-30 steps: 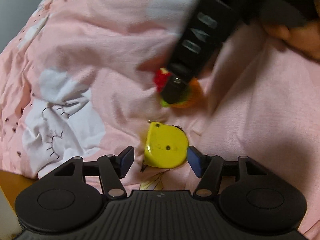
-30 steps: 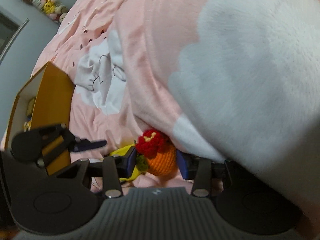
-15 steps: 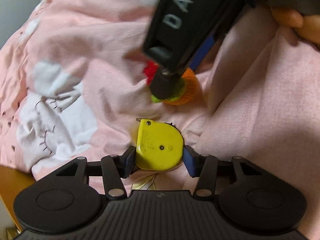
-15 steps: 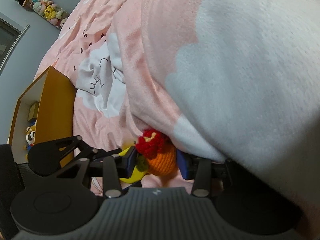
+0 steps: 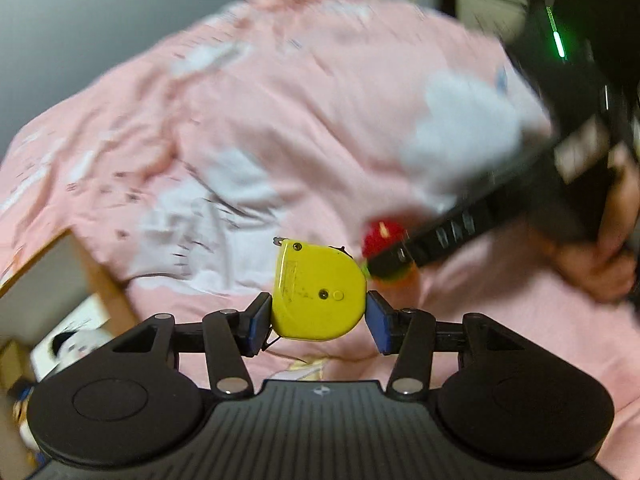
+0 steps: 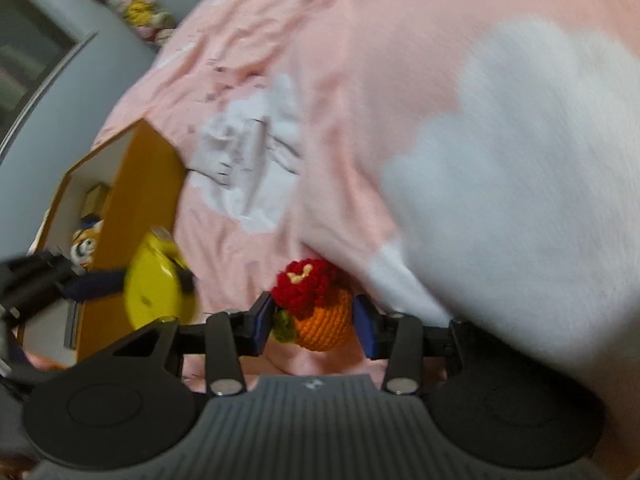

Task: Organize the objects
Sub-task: 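Grasp the yellow tape measure with the left gripper while the right grasps the crocheted flower, then carry the tape measure and crocheted flower into the storage box and release both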

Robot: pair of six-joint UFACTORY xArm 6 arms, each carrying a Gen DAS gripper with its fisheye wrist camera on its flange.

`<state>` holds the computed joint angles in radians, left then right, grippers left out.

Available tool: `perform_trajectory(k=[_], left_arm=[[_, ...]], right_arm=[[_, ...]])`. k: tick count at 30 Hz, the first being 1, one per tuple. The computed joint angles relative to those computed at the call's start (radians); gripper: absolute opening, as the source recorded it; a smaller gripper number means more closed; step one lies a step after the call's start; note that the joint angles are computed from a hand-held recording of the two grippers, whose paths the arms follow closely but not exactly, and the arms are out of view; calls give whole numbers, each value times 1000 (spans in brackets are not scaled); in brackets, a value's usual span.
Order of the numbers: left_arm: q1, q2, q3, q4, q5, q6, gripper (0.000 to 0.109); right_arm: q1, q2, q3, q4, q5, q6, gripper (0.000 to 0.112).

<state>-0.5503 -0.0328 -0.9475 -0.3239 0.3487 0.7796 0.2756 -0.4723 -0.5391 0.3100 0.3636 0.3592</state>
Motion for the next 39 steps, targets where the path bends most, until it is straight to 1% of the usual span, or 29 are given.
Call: perform_trajectory(k=[2, 4, 6, 8, 11, 12, 14, 17, 19, 21, 24, 27, 29, 31, 36, 39], left_arm=[[24, -57, 18, -5, -3, -44, 58], [59, -95, 21, 19, 11, -94, 58], [104, -130, 20, 108, 37, -194, 58], [150, -161, 10, 207, 82, -293, 58], [213, -179, -22, 346, 160, -398, 58], [229, -179, -35, 402, 188, -432, 58], [259, -156, -82, 510, 267, -483, 58], [288, -102, -159, 584, 397, -514, 58], [304, -67, -204, 595, 489, -500, 58], [313, -29, -244, 601, 561, -474, 58], [311, 21, -280, 627, 620, -450, 58], [307, 89, -354, 630, 691, -404, 58], [313, 115, -385, 608, 731, -343, 58], [319, 164, -445, 580, 800, -311, 58], [331, 265, -569, 536, 923, -235, 58], [329, 291, -605, 528, 970, -195, 58]], right_arm=[[16, -4, -13, -9, -14, -37, 45], [34, 0, -37, 17, -25, -110, 45], [58, 12, -76, 62, -32, -204, 45], [87, 38, -130, 140, -31, -327, 45], [117, 105, -243, 285, 21, -522, 45], [126, 134, -283, 314, 43, -562, 45], [149, 202, -368, 345, 77, -623, 45], [183, 305, -491, 358, 124, -672, 45], [197, 366, -559, 372, 157, -700, 45], [205, 428, -626, 377, 189, -710, 45], [216, 503, -707, 369, 224, -705, 45], [220, 561, -771, 358, 250, -694, 45], [218, 587, -802, 357, 267, -695, 45], [219, 609, -827, 351, 280, -686, 45], [211, 637, -862, 345, 308, -677, 45], [209, 646, -872, 345, 320, -675, 45]])
